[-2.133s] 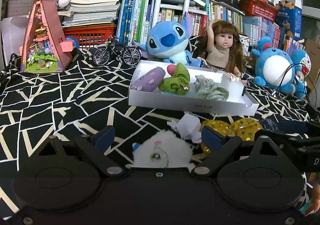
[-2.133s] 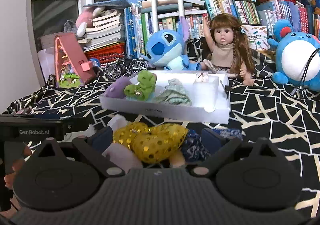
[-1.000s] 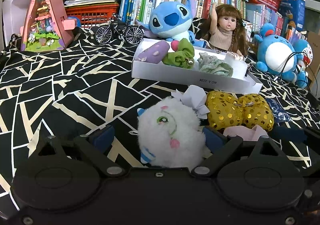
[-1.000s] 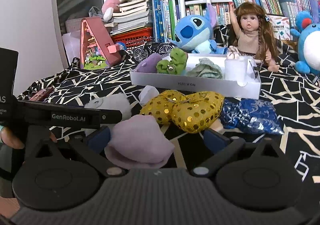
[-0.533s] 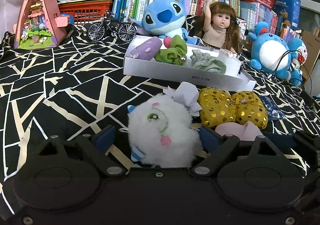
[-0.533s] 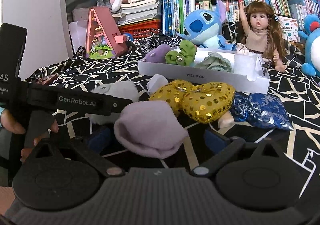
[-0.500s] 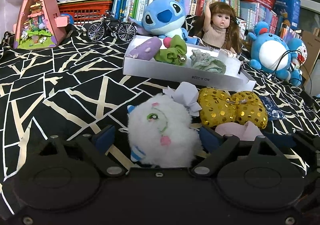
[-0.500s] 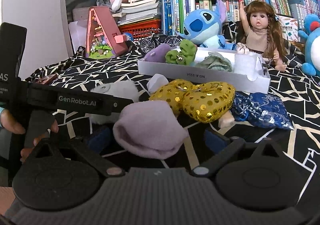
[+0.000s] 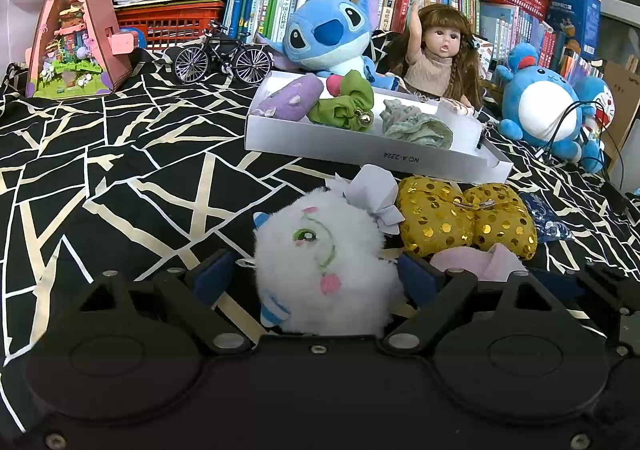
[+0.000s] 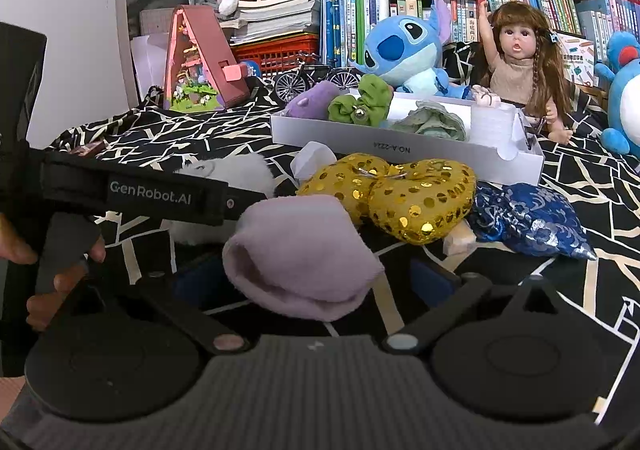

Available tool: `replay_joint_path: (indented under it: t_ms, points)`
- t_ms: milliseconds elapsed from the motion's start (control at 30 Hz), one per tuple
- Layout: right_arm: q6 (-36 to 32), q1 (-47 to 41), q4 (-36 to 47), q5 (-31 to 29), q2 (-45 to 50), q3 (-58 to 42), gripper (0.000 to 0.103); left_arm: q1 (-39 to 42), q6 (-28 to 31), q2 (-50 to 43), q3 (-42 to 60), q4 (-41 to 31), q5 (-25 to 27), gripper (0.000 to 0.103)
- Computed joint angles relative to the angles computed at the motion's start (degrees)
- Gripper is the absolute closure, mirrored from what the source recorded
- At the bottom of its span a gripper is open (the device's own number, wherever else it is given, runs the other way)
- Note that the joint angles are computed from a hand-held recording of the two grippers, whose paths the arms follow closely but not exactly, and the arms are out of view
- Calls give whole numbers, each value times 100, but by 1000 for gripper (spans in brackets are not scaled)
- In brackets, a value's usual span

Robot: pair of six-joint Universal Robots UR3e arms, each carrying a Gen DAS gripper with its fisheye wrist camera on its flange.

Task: Organize soft objects
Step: 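Grasp the white fluffy plush with the left gripper while the right gripper grasps the lavender sock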

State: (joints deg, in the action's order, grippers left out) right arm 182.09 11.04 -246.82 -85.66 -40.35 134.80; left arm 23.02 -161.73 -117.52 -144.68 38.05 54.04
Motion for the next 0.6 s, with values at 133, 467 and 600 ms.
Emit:
replay_joint_path:
  t_ms: [133, 467, 600]
  points:
    - [-71, 149, 65, -245, 58, -118, 0, 1, 9, -5, -9, 15, 0, 16]
    - [-142, 450, 354, -738, 104, -429, 0, -79, -29, -136, 66, 155, 97, 16]
    - [-100, 471, 503, -780, 66, -507, 0, -80, -36, -161, 82, 173, 97, 16]
